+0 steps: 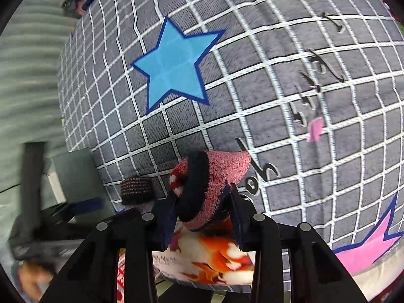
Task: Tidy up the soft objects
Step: 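Grasp the pink-and-navy knit sock with the right tool while the left tool grasps the striped knit sock, then lift and carry both knitted socks over the white box with both tools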
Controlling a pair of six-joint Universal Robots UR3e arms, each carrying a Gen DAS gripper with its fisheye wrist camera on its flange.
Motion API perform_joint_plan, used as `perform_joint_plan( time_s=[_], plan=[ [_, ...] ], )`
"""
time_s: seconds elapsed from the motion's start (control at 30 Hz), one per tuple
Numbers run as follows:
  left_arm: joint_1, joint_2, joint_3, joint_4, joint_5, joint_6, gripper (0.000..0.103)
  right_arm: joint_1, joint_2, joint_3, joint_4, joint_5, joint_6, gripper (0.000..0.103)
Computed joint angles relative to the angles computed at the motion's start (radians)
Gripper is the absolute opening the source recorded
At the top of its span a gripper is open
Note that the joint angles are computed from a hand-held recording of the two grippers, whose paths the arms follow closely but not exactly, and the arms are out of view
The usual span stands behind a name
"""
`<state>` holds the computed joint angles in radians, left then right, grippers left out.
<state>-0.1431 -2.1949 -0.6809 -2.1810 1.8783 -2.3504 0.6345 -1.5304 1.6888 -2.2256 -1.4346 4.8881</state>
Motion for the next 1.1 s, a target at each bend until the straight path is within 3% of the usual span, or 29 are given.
perform_joint_plan(
  time_s=[0.13,0.2,0.23,0.27,0.4,0.57,0.73,0.9,1.03,1.1],
  plan=[
    [-0.016,-0.048,-0.001,-0.041,0.024,-0.067,0.102,0.036,-0.022,-0.003,-0.001,-0.045,0.042,0.039],
    [-0.013,-0.07,0.032,-0.071,0.009,-0.068,0.094,0.054,-0.04,-0.003,0.013,-0.066,0.053,0.039],
    [-0.015,-0.084,0.059,-0.092,0.0,-0.072,0.083,0.066,-0.048,-0.005,0.018,-0.081,0.062,0.039],
    [-0.009,-0.099,0.09,-0.121,-0.01,-0.07,0.064,0.075,-0.054,-0.005,0.02,-0.092,0.069,0.039],
    [0.006,-0.066,0.072,-0.115,-0.058,-0.075,0.044,0.103,-0.071,-0.015,0.045,-0.134,0.099,0.039],
    [0.044,0.096,-0.01,-0.041,-0.143,0.033,0.043,0.125,-0.081,-0.028,0.066,-0.164,0.127,0.039],
    [0.091,0.248,-0.03,-0.052,-0.239,0.182,0.043,0.168,-0.097,-0.036,0.089,-0.185,0.161,0.039],
    [0.15,0.276,0.109,-0.173,-0.289,0.272,0.043,0.225,-0.083,-0.081,0.123,-0.222,0.211,0.039],
    [0.17,0.212,0.34,-0.32,-0.33,0.31,0.043,0.271,-0.053,-0.144,0.161,-0.254,0.231,0.039],
    [0.203,0.255,0.312,-0.307,-0.35,0.366,0.043,0.287,-0.039,-0.163,0.158,-0.261,0.238,0.039]
  ],
)
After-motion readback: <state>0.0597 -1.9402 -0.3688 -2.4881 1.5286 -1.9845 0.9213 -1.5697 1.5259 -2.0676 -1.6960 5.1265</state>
